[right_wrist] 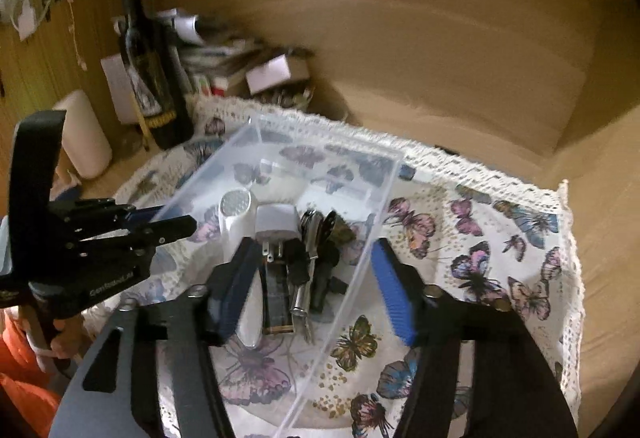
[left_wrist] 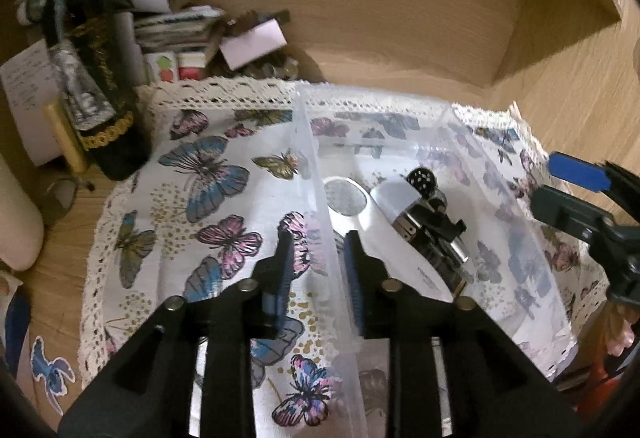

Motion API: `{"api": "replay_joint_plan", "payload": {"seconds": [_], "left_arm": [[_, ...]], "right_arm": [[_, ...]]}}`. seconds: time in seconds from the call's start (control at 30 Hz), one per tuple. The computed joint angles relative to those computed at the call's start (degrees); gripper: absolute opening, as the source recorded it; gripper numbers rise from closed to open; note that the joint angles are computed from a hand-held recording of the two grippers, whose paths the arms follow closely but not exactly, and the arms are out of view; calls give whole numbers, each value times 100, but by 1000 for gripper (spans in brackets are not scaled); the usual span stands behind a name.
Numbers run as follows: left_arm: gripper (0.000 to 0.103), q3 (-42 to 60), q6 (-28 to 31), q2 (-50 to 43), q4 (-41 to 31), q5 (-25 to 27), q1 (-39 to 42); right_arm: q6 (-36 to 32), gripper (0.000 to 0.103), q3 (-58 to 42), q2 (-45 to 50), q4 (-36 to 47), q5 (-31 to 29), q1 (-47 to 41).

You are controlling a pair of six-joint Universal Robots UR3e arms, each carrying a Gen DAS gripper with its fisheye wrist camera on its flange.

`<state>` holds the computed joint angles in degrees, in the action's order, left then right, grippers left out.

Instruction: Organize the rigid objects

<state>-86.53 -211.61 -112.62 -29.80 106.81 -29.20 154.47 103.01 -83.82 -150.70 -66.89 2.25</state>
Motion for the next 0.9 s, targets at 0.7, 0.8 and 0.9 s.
{"api": "replay_joint_plan", "payload": {"seconds": [0.7, 0.8, 0.9], "left_arm": [[100, 513, 386, 101, 1210, 2651, -1775], [101, 538, 430, 55, 1351, 2780, -1910], [101, 624, 487, -34, 1432, 2926, -2029]], "right_arm": [[227, 103, 2483, -2749, -1365, 1367, -1469], [288, 103, 2589, -2854, -1470, 1371, -1511], [269, 103, 2686, -3016, -1443, 1486, -1650]]}}
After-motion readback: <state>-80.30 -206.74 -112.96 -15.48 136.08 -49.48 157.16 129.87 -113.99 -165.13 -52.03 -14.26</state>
